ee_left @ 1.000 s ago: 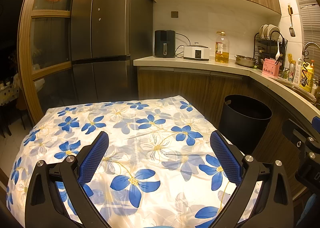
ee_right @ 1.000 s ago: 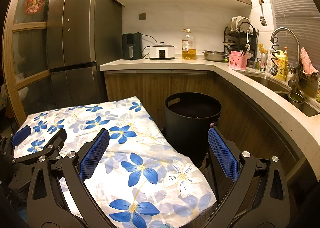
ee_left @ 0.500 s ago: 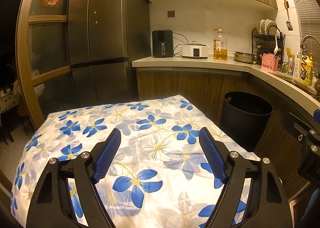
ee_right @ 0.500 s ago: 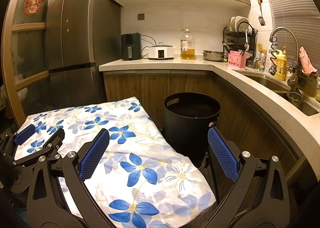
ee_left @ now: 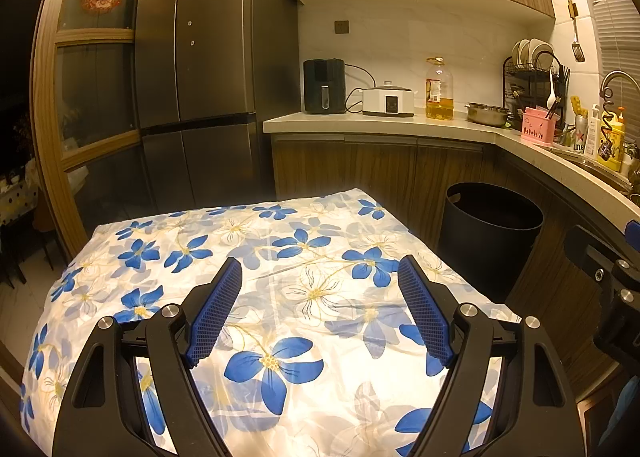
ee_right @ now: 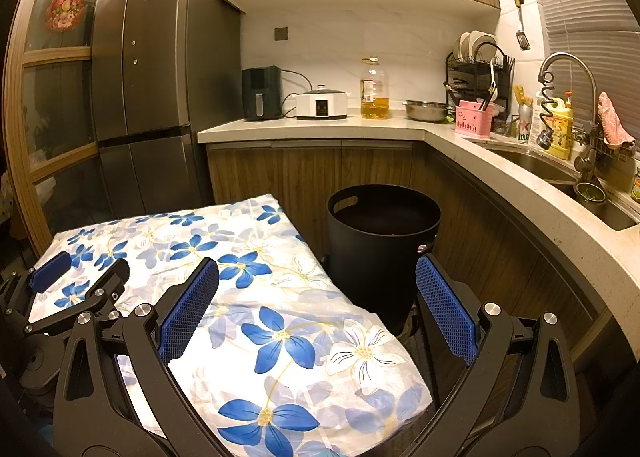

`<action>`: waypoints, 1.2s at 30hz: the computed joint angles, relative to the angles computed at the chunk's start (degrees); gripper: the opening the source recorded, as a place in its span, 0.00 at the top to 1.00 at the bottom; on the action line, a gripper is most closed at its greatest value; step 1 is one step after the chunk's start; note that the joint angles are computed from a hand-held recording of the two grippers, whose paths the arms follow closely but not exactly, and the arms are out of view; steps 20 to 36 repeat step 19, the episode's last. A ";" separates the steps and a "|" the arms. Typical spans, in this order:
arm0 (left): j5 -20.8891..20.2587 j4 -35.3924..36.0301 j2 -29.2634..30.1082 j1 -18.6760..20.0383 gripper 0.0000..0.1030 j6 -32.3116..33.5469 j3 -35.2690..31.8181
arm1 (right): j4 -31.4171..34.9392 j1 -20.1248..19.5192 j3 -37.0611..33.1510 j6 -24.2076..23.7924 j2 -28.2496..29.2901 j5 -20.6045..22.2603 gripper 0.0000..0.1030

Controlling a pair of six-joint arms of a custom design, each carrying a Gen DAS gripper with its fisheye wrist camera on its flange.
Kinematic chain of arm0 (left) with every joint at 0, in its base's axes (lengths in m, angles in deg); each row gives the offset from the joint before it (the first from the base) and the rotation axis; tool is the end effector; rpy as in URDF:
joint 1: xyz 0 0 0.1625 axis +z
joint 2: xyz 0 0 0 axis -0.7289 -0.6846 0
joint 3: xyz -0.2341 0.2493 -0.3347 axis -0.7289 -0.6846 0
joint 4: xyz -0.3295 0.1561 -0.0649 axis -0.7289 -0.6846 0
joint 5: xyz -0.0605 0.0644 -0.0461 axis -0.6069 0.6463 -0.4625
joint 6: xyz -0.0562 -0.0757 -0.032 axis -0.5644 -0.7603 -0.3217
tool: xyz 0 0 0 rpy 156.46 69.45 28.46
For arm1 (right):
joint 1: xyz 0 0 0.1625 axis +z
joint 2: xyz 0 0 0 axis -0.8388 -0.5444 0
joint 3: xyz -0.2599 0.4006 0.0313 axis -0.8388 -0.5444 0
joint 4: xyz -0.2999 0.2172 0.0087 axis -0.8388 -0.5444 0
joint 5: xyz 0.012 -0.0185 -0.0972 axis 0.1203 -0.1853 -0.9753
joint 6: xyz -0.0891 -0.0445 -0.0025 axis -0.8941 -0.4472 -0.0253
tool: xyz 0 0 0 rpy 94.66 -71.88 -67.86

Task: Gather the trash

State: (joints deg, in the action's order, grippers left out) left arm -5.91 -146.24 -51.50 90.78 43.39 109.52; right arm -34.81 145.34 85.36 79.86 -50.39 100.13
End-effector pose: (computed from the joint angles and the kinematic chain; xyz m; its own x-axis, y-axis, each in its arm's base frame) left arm -0.3409 -0.6374 -0.0358 -0.6719 -0.0625 -0.7380 0.6625 0.3947 -0.6366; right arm 0.0858 -0.6419 0.2410 -0.7219 0.0866 0.6866 -0.6164 0.3707 -0.6948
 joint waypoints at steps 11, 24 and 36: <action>0.52 -0.99 0.35 -0.14 0.12 1.38 -0.54 | -0.80 0.13 0.42 0.16 0.01 0.14 0.05; 0.15 -1.12 -0.23 -0.12 0.06 -0.24 0.70 | -1.12 0.40 0.48 0.66 0.15 0.41 0.05; 0.15 -1.12 -0.23 -0.12 0.06 -0.24 0.70 | -1.12 0.40 0.48 0.66 0.15 0.41 0.05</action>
